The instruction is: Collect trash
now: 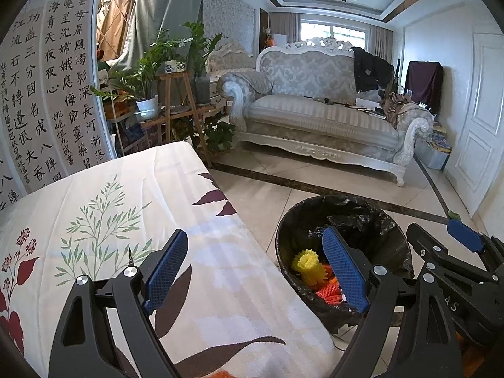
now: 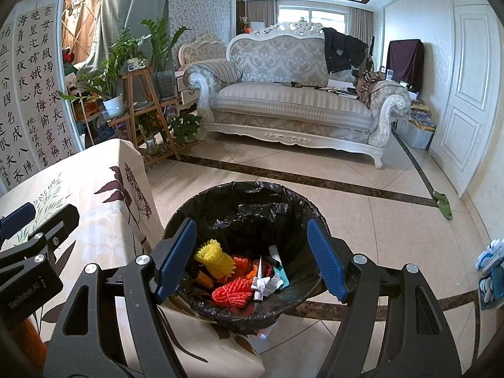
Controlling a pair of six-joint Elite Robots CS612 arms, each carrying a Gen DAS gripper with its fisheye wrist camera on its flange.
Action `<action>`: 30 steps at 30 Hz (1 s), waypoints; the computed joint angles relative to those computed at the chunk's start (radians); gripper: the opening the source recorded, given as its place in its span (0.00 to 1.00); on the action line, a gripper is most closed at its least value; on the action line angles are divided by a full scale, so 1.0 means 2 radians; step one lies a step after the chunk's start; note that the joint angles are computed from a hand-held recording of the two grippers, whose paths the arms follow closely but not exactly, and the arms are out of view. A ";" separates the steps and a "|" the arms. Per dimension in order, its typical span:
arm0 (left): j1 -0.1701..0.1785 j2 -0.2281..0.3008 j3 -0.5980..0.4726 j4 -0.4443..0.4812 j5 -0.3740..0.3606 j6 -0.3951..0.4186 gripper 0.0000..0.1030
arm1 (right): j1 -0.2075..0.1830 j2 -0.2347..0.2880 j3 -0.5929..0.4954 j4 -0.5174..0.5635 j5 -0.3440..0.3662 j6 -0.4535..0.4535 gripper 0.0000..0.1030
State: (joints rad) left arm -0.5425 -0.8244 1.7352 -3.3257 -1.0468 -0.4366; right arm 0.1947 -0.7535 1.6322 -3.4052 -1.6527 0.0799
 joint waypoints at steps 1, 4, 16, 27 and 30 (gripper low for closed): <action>0.000 0.000 -0.001 0.000 -0.001 0.002 0.82 | 0.000 0.001 -0.001 -0.001 0.000 -0.001 0.69; -0.002 0.001 0.000 -0.003 0.001 0.003 0.82 | 0.000 0.000 0.000 0.000 0.001 -0.001 0.69; -0.002 0.003 -0.002 -0.009 -0.002 0.014 0.82 | -0.001 0.000 -0.001 0.001 0.000 -0.001 0.69; -0.004 0.005 -0.002 -0.013 0.011 0.018 0.82 | -0.001 0.000 -0.002 0.003 0.001 -0.002 0.69; -0.002 0.004 -0.002 -0.007 0.006 0.010 0.82 | -0.001 0.000 -0.002 0.003 0.001 -0.002 0.69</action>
